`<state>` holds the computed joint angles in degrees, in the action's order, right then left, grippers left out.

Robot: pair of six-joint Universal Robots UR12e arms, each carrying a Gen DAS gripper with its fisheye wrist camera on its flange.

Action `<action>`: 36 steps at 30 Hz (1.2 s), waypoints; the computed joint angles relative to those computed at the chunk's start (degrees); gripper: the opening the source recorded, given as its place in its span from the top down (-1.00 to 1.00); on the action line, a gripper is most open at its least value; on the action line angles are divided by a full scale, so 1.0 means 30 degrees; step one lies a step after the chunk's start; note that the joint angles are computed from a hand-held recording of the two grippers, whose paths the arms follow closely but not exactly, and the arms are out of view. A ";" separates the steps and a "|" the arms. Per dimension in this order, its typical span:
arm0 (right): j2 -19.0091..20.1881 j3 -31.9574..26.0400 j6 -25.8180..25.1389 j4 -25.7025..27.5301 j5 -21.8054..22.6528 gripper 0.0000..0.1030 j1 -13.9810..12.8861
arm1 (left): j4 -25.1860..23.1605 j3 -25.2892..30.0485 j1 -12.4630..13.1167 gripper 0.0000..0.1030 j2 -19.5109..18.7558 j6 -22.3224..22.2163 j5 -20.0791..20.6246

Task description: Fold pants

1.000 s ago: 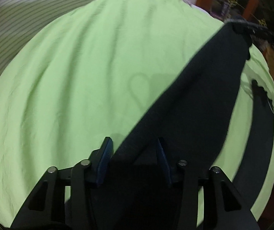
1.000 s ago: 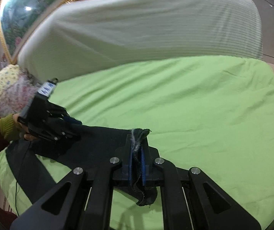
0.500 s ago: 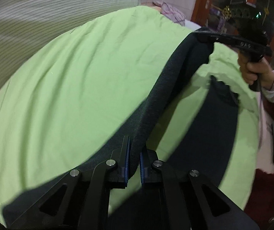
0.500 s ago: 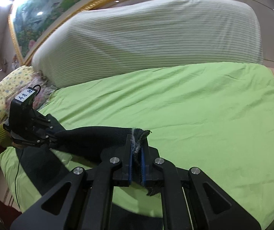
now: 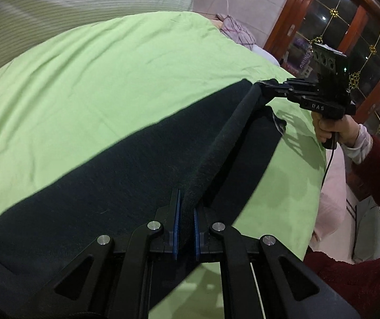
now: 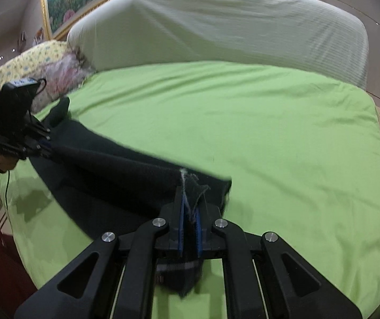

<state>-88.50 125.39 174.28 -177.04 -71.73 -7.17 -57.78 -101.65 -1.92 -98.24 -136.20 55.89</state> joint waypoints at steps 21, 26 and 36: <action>-0.1316 0.1867 0.4620 -0.0601 -0.2556 0.40 0.0156 | 0.4403 -0.3182 0.0345 -0.07 0.1424 -0.5769 -0.1409; -0.1299 0.2332 0.7665 -0.3799 -0.2980 0.36 0.0685 | 0.6140 -0.3747 0.0761 -0.21 0.1827 -0.8969 -0.0561; 0.1776 -0.0190 0.9609 -0.5945 0.1242 0.16 0.2945 | 0.6944 -0.2378 0.1552 -0.37 0.1401 -1.5225 0.4220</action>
<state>-83.17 124.82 203.11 -194.87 -68.00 1.66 -36.95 -108.78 2.74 -94.04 -181.88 68.55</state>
